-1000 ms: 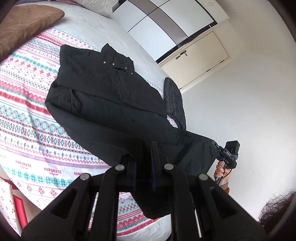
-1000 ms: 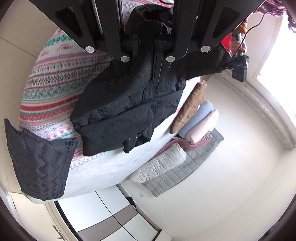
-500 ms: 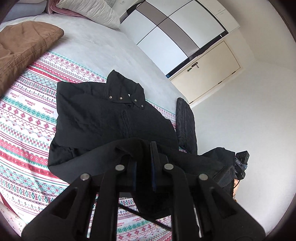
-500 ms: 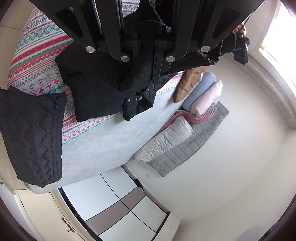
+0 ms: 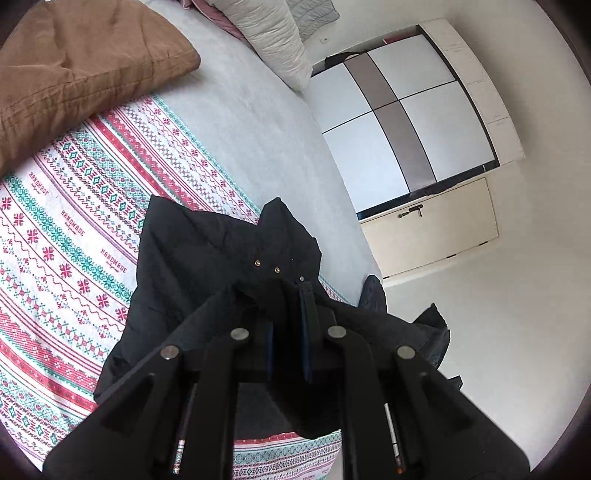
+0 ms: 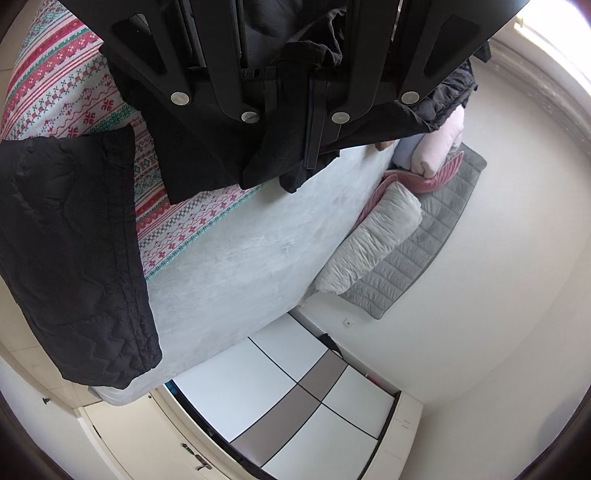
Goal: Fold large clothes
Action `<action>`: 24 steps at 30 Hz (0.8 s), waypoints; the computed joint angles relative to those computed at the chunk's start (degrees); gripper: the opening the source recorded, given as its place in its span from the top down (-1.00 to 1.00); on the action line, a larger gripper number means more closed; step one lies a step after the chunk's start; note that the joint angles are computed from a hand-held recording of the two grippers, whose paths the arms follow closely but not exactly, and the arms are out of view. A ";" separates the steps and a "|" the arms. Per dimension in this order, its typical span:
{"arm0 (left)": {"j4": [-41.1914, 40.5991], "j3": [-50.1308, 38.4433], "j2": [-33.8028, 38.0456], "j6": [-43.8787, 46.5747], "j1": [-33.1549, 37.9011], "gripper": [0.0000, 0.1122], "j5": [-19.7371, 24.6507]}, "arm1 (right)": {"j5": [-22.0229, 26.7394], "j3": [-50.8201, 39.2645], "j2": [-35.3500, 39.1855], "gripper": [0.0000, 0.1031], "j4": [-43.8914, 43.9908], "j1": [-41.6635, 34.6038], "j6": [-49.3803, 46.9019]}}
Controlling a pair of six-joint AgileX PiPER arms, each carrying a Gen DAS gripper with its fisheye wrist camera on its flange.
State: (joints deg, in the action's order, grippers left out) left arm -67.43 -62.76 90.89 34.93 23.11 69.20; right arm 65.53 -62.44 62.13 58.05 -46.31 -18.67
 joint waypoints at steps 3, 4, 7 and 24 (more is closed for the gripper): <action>1.21 -2.68 5.33 -1.75 -4.41 0.77 -5.89 | -9.23 -0.61 4.82 0.85 -5.10 8.85 3.50; 1.32 -3.51 7.28 -2.26 -5.65 0.77 -7.58 | -11.83 -0.59 6.53 0.85 -6.31 11.05 4.24; 1.31 -6.11 13.34 -3.68 -8.39 0.75 -11.19 | -17.48 0.32 12.11 0.84 -5.98 14.46 3.89; 16.03 -3.07 15.19 10.97 -6.99 -0.45 -13.26 | -12.06 5.36 13.17 -0.43 -6.77 7.36 -14.32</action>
